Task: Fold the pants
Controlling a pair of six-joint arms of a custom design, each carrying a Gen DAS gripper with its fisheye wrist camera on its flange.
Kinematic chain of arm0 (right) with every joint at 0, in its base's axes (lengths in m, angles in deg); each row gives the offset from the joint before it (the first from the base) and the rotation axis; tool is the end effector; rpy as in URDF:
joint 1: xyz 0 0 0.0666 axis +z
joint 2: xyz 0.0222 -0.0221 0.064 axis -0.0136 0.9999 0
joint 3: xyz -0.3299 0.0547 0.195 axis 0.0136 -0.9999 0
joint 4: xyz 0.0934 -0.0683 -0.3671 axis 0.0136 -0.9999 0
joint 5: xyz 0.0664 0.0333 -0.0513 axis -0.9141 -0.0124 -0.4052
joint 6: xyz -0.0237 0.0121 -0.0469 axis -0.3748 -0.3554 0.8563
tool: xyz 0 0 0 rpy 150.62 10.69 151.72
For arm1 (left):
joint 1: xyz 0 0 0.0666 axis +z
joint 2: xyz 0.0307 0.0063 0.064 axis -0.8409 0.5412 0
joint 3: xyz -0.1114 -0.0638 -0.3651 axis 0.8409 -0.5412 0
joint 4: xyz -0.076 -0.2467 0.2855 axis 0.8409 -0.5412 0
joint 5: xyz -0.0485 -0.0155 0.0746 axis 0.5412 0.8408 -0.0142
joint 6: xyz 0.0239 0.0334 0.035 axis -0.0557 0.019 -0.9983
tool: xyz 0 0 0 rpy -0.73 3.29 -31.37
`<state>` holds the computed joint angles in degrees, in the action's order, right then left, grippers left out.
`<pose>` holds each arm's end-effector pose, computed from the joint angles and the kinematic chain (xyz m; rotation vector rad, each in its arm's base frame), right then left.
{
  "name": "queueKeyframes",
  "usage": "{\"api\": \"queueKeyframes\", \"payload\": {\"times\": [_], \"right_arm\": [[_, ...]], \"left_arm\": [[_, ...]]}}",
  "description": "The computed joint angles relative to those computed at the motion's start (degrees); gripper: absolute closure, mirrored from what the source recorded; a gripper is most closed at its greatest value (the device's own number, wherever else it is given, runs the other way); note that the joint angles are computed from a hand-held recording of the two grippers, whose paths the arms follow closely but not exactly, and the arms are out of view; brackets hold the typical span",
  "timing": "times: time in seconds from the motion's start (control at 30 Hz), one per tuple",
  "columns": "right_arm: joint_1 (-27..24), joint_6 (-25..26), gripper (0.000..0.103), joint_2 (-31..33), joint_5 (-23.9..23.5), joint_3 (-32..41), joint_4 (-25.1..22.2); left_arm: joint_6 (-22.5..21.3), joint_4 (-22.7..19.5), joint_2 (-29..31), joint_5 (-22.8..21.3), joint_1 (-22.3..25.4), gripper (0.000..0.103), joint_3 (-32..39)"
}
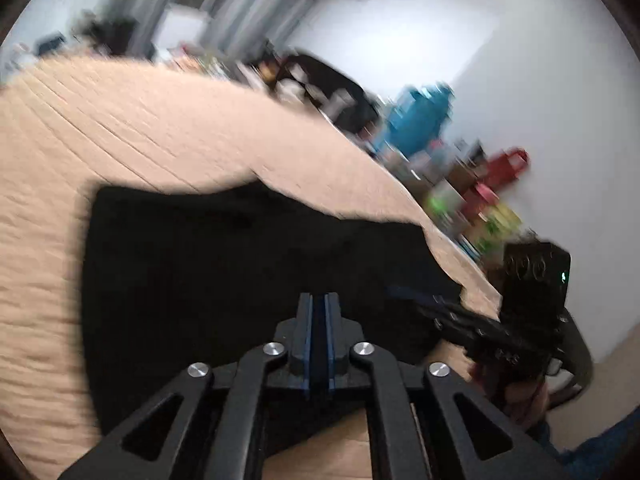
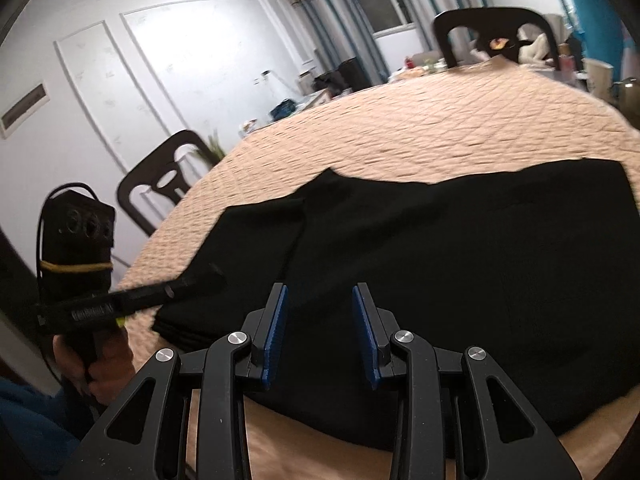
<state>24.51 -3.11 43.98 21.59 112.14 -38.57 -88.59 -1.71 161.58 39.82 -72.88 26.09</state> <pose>0.3473 0.1629 0.3834 0.1776 2.2564 0.5434 0.4352 -0.1476 0.4092 0.6658 2.2543 -1.0304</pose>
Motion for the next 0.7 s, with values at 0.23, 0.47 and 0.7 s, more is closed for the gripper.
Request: {"api": "queueKeyframes", "payload": {"times": [0.23,0.47,0.7], "right_arm": [[-0.4,0.53,0.062,8.98,-9.58,6.13,0.63],[-1.16,-1.59,0.062,15.99,-13.48,12.36,-2.08],[-1.52,-6.46,0.07,17.43,-16.93,12.39,1.48]], "left_arm": [[1.52,2.35,0.01,-10.44,5.98,0.087,-0.73],[-0.84,2.56,-0.3,-11.49,6.72,0.087,-2.78],[-0.18,3.32,0.33,-11.3,5.82,0.087,-2.25]]}}
